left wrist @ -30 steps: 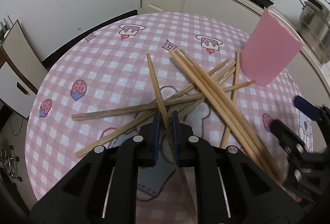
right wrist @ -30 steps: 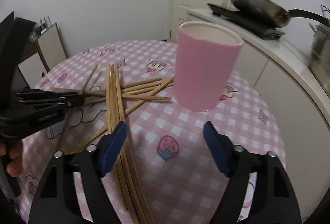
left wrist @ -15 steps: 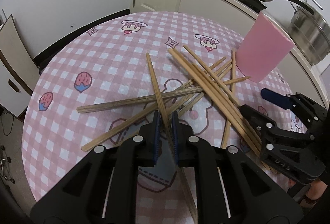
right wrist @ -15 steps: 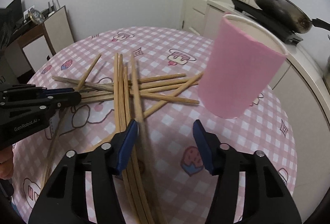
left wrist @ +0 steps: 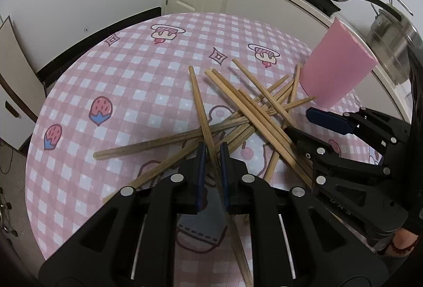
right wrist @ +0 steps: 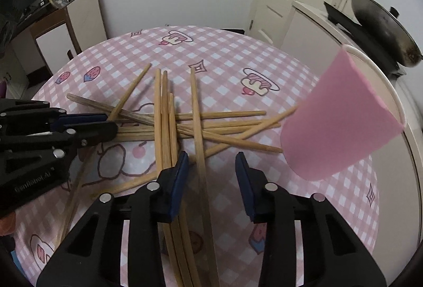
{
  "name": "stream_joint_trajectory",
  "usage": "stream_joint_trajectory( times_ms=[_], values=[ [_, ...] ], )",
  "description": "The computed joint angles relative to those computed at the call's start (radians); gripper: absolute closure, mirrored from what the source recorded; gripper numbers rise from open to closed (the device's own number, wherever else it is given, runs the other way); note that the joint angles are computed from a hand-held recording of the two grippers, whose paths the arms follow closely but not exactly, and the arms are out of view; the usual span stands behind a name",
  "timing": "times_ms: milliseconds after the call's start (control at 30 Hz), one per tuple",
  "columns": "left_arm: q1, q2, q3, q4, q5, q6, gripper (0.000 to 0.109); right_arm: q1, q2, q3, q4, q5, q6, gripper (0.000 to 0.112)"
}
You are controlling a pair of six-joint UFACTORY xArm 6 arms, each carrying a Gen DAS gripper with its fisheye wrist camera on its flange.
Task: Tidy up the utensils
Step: 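Close the left gripper on one chopstick while the right gripper closes on another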
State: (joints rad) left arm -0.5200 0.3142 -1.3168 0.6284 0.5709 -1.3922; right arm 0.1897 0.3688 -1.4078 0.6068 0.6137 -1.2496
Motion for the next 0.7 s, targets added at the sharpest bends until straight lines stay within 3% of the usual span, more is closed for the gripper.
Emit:
stream_joint_trajectory(
  times_ms=[233,400,700],
  values=[
    [0.004,0.017,-0.013,0.022,-0.027,-0.002,0.099,-0.018,0.027,-0.067,-0.015,0.14,0.037,0.106],
    [0.006,-0.022,0.027,0.054,-0.083,-0.041,0.102,-0.032,0.01,-0.065,0.002,0.169,0.042,0.106],
    [-0.021,-0.139,0.079,0.197,-0.104,-0.169,0.102,-0.099,-0.107,-0.033,0.18,0.274,-0.041,0.107]
  ],
)
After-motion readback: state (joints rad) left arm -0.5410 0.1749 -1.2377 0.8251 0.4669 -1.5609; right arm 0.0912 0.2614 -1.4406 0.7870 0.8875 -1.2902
